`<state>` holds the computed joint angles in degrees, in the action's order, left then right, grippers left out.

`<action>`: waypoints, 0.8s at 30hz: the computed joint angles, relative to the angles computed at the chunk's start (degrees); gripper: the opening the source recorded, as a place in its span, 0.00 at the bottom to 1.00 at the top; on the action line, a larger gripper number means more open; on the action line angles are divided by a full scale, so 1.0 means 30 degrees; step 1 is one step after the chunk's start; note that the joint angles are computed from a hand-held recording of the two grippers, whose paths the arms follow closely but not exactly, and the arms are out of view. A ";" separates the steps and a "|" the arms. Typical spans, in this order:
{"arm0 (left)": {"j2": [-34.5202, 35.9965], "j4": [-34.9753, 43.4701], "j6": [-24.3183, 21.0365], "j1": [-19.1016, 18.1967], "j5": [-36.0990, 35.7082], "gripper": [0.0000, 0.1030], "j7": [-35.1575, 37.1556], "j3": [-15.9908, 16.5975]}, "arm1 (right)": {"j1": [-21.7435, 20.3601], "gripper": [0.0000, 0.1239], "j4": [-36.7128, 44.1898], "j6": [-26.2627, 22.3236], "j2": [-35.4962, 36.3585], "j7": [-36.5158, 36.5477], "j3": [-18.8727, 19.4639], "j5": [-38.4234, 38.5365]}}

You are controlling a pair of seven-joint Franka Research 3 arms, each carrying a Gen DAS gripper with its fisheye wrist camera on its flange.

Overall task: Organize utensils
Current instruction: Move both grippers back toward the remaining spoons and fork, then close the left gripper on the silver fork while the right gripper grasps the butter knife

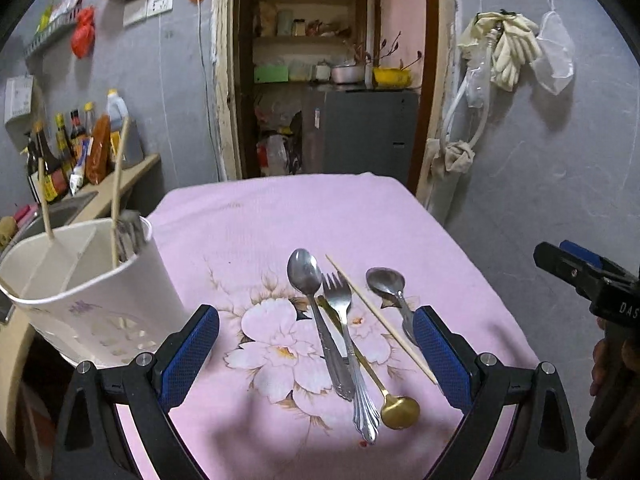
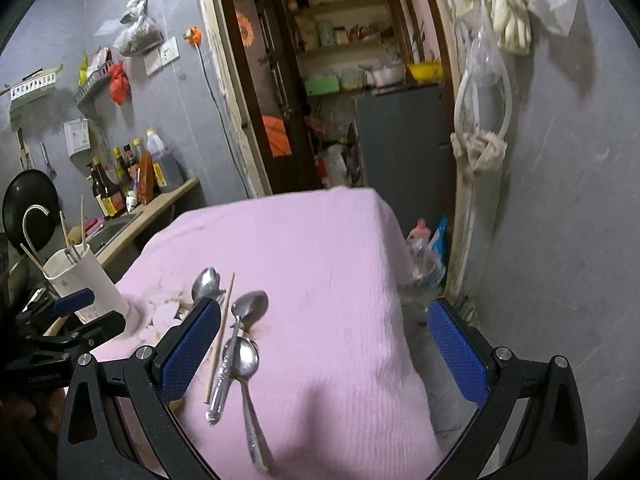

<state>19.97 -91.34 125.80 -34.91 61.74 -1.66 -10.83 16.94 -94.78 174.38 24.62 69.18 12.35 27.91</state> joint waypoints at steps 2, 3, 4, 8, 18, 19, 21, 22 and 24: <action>0.0283 0.0150 0.0146 0.0089 -0.0076 0.93 0.0052 0.0055 | -0.0450 0.81 0.0516 -0.0580 0.0547 -0.0345 0.0439 0.0366; 0.0457 0.0270 0.0259 0.0142 -0.0180 0.92 0.0156 0.0083 | -0.0560 0.80 0.0819 -0.0930 0.0825 -0.0433 0.0526 0.0503; 0.0573 0.0308 0.0410 0.0179 -0.0271 0.89 0.0204 0.0120 | -0.0667 0.79 0.1227 -0.1307 0.1168 -0.0556 0.0634 0.0652; 0.1254 0.0932 0.0917 0.0386 -0.1074 0.77 0.0780 0.0269 | -0.0184 0.73 0.2548 -0.2652 0.2221 -0.0126 0.0004 0.0426; 0.2215 0.0897 0.5067 0.1741 -0.4367 0.46 0.1472 0.0788 | 0.0199 0.41 0.6840 -0.6521 0.5062 0.0540 -0.0330 -0.0270; 0.2234 0.0825 0.5252 0.1745 -0.4522 0.44 0.1452 0.0895 | 0.0271 0.39 0.7258 -0.6856 0.5310 0.0557 -0.0375 -0.0355; 0.2409 0.0896 0.5482 0.1825 -0.4958 0.39 0.1644 0.1010 | 0.0432 0.35 0.8295 -0.7659 0.5937 0.0612 -0.0419 -0.0533; 0.2522 0.1009 0.5490 0.1848 -0.5169 0.38 0.1839 0.1043 | 0.0473 0.35 0.8833 -0.8068 0.6280 0.0579 -0.0355 -0.0544; 0.2624 0.1036 0.5756 0.1876 -0.5452 0.34 0.2007 0.1132 | 0.0452 0.33 0.9568 -0.8620 0.6760 0.0317 -0.0098 -0.0360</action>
